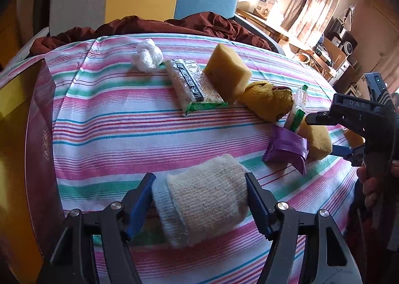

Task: Organize objects
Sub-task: 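Carry the beige sock over the gold tin with the left gripper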

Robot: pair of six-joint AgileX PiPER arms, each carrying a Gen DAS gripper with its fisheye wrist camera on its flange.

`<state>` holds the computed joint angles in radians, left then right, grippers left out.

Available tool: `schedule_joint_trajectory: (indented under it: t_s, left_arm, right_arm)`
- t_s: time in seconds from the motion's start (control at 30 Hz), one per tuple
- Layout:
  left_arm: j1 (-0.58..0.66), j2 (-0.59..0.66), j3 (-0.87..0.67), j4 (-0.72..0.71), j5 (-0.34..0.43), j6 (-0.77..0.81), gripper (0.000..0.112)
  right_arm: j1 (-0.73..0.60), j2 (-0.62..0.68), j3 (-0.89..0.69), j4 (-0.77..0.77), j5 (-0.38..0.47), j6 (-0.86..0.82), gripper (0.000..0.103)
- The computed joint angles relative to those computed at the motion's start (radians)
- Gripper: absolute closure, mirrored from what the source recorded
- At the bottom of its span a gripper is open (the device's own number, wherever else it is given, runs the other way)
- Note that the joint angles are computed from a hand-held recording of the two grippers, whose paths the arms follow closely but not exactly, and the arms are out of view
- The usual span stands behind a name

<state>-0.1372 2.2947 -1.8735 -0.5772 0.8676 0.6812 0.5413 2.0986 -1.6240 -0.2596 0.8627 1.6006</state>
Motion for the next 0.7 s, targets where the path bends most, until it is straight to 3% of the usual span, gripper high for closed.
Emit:
schedule_joint_trajectory:
  t_s: [0.07,0.1,0.13,0.17,0.3,0.47,0.7]
  left_arm:
    - [-0.001,0.0,0.007,-0.008,-0.008,0.005,0.039]
    - [-0.003,-0.005,0.02,-0.011,-0.02,0.011,0.039]
    - [-0.005,-0.008,0.028,-0.012,-0.029,0.016,0.039]
    - [-0.006,-0.011,0.035,-0.014,-0.037,0.023,0.039]
    - [-0.006,-0.015,0.051,-0.03,-0.051,0.051,0.039]
    - [-0.018,-0.032,0.088,-0.021,-0.088,0.084,0.039]
    - [-0.021,-0.061,0.123,-0.018,-0.093,0.105,0.045]
  right_arm:
    - [0.007,0.034,-0.064,0.004,0.071,-0.046,0.018]
    - [0.012,0.055,-0.105,0.0,0.119,-0.067,0.027]
    - [0.016,0.062,-0.122,-0.008,0.131,-0.079,0.041]
    - [0.017,0.065,-0.128,-0.005,0.128,-0.092,0.045]
    - [0.026,0.114,-0.22,-0.002,0.222,-0.146,0.046]
    - [0.021,0.092,-0.177,0.003,0.185,-0.13,0.046]
    - [0.031,0.13,-0.248,-0.006,0.26,-0.167,0.046]
